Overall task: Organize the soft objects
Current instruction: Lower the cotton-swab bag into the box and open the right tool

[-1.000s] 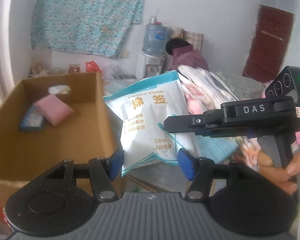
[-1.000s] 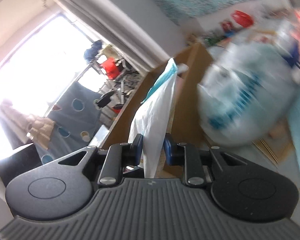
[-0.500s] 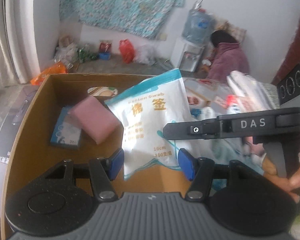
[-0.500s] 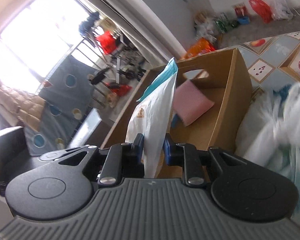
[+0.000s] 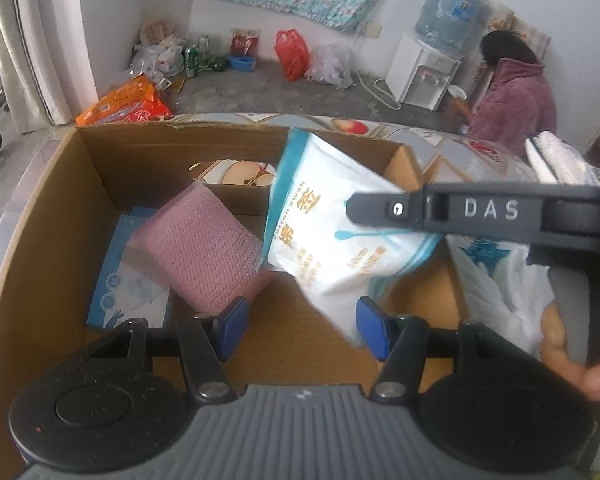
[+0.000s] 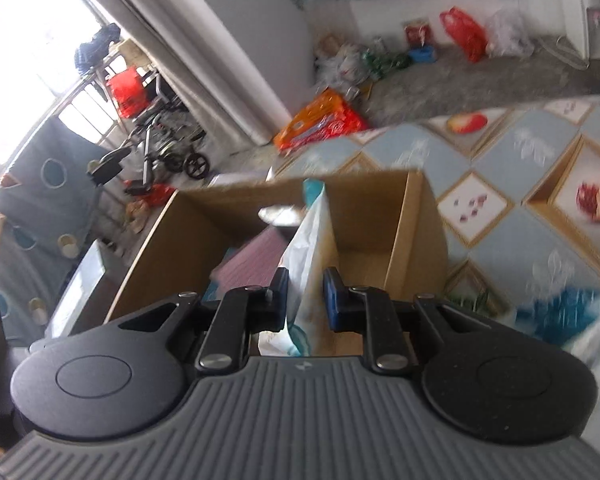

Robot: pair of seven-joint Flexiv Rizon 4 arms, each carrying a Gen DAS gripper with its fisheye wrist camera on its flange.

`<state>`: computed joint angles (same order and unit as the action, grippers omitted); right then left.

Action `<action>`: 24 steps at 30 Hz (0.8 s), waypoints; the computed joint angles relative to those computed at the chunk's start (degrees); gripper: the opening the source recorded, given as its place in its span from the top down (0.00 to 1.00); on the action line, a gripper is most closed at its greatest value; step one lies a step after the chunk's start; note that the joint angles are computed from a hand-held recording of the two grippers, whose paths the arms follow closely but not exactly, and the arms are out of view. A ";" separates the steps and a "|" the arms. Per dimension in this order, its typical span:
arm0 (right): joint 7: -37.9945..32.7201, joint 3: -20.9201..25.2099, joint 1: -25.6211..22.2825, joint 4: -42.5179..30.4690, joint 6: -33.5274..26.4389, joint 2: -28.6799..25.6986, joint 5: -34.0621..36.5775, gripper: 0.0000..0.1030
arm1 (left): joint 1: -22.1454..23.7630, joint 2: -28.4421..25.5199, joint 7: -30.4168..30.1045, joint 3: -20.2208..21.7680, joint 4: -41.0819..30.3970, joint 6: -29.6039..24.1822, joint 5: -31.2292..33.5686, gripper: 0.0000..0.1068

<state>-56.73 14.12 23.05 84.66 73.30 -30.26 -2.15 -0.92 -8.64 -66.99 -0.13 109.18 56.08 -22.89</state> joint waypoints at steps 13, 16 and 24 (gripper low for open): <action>11.50 -14.46 8.92 7.44 10.76 1.40 -13.96 0.84 | -0.18 -2.85 -1.87 -0.49 -2.53 -1.51 1.75 0.44; 20.66 -25.30 15.97 11.18 15.45 2.60 -20.00 0.85 | -0.04 -2.71 -1.55 -0.67 -2.21 -1.35 0.88 0.44; 23.61 -22.90 14.58 8.77 10.79 0.41 -26.15 0.74 | 0.02 -3.43 -4.92 0.19 -3.21 -2.80 3.36 0.44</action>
